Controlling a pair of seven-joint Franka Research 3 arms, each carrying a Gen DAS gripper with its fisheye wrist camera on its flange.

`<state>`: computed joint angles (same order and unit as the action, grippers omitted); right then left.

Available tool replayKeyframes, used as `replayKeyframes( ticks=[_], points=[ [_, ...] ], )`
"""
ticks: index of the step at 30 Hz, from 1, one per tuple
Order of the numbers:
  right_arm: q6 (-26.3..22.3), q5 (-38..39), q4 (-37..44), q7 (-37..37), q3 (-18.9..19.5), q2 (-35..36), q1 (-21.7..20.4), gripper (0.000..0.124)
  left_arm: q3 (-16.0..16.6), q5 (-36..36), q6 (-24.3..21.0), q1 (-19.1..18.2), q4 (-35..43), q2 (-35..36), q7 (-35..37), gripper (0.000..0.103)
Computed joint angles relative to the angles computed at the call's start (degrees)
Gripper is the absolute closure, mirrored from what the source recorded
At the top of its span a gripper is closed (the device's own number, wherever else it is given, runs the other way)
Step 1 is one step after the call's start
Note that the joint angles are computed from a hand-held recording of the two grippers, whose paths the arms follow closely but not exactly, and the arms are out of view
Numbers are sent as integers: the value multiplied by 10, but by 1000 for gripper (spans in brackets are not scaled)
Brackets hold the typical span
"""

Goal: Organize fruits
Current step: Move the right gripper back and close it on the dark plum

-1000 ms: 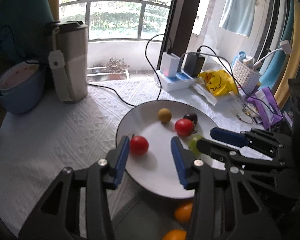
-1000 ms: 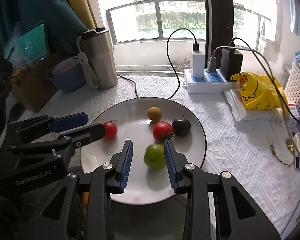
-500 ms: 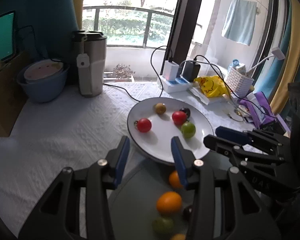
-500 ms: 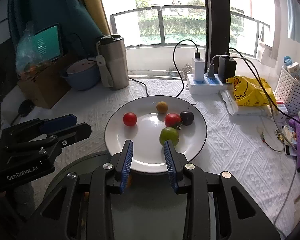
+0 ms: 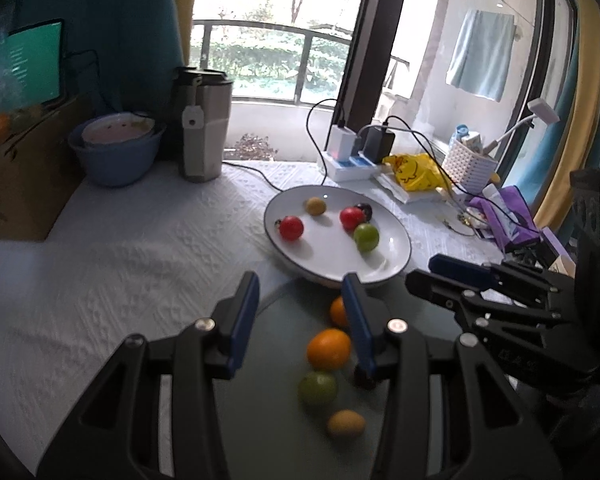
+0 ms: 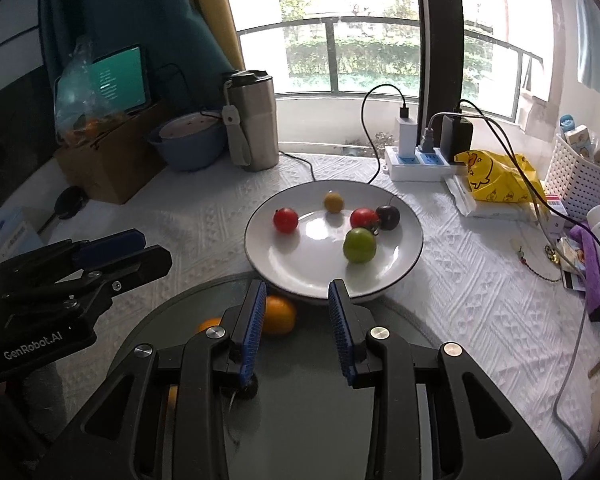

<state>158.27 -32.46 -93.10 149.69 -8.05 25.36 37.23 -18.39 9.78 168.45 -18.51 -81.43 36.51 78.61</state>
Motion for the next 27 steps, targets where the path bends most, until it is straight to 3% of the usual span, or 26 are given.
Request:
replayKeyframes(
  ticks=[13, 27],
  points=[
    [7, 35, -19, -39, 23, 0, 1, 89, 9, 2, 39, 12, -122, -57, -59, 58],
    [29, 140, -11, -130, 46, 31, -6, 89, 11, 15, 44, 17, -176, -85, -99, 58]
  ],
)
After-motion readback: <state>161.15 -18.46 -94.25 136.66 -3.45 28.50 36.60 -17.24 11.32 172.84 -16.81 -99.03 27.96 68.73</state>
